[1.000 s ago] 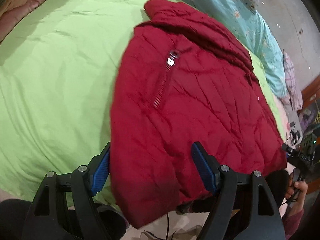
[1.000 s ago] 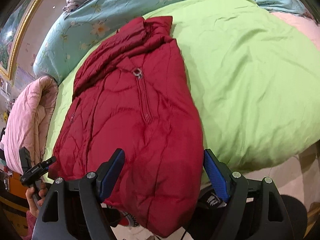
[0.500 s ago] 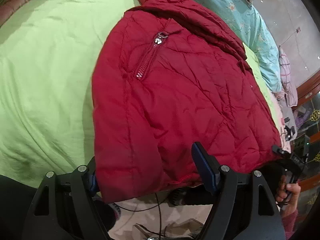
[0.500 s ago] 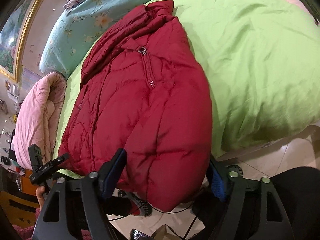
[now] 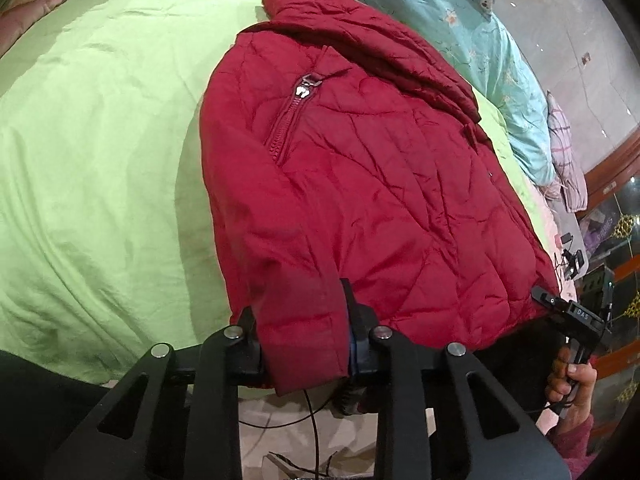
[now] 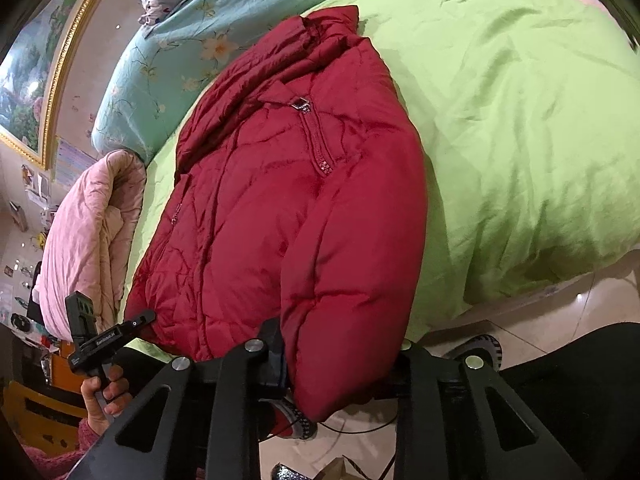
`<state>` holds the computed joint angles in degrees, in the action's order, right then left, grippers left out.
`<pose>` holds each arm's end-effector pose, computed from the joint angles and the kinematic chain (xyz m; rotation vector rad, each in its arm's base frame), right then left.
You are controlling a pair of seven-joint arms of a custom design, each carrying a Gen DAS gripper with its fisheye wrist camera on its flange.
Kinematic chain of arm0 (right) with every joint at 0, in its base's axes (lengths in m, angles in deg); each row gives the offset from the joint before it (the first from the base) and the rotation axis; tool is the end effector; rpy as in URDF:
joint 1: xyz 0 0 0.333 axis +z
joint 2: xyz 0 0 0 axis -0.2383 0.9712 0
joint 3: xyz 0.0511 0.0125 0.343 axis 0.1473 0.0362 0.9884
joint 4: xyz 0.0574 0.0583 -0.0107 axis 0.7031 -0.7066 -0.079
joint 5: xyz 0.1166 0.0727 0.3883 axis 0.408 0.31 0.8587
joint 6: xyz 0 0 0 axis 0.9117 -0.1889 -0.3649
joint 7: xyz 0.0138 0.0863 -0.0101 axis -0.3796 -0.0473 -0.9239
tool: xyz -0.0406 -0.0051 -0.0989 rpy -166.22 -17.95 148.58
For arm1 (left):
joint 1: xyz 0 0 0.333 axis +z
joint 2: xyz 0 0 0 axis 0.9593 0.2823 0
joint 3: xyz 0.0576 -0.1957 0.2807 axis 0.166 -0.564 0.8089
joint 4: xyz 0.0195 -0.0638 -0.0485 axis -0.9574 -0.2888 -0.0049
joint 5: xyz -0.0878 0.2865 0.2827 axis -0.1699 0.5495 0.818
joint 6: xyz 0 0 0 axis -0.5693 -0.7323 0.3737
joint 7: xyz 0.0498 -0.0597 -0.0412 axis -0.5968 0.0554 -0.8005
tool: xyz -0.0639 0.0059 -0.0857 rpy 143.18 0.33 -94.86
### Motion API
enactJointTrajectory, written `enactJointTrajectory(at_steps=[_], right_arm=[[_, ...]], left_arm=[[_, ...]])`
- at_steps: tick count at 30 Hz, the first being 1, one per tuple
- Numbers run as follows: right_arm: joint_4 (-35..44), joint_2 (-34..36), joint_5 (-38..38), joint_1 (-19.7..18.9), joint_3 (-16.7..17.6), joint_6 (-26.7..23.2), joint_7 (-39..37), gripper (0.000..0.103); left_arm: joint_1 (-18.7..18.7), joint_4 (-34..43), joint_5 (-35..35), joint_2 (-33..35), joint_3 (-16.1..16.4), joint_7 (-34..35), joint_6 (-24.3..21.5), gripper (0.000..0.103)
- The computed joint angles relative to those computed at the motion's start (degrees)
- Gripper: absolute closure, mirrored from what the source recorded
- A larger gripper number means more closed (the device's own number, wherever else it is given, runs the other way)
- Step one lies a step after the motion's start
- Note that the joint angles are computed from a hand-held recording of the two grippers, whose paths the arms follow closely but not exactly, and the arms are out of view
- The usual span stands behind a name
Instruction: Fold large clothes
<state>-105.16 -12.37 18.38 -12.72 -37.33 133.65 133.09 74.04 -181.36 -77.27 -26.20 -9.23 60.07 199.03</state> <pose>0.5555 -0.0654 0.4554 -1.3773 1.9469 -0.0357 0.6446 -0.0893 0.4620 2.0019 -2.1661 0.9267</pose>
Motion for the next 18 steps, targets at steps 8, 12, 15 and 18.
enactJointTrajectory(at_steps=[8, 12, 15, 18], right_arm=[[0.0, 0.0, -0.5, -0.1, 0.1, 0.1, 0.4, 0.077], [0.0, -0.3, -1.0, 0.1, 0.2, 0.4, 0.9, 0.078], [0.3, -0.5, 0.8, 0.4, 0.0, 0.4, -0.5, 0.08], [0.6, -1.4, 5.6, 0.8, -0.5, 0.2, -4.6, 0.082]], left_arm=[[0.4, -0.9, -0.8, -0.8, 0.1, 0.5, -0.7, 0.076], [0.2, -1.9, -2.8, -2.0, -0.1, 3.4, 1.1, 0.088], [-0.1, -2.1, -3.9, -2.6, -0.2, 5.2, 2.3, 0.091], [-0.1, -1.9, -6.9, -3.0, -0.3, 7.1, 3.2, 0.092]])
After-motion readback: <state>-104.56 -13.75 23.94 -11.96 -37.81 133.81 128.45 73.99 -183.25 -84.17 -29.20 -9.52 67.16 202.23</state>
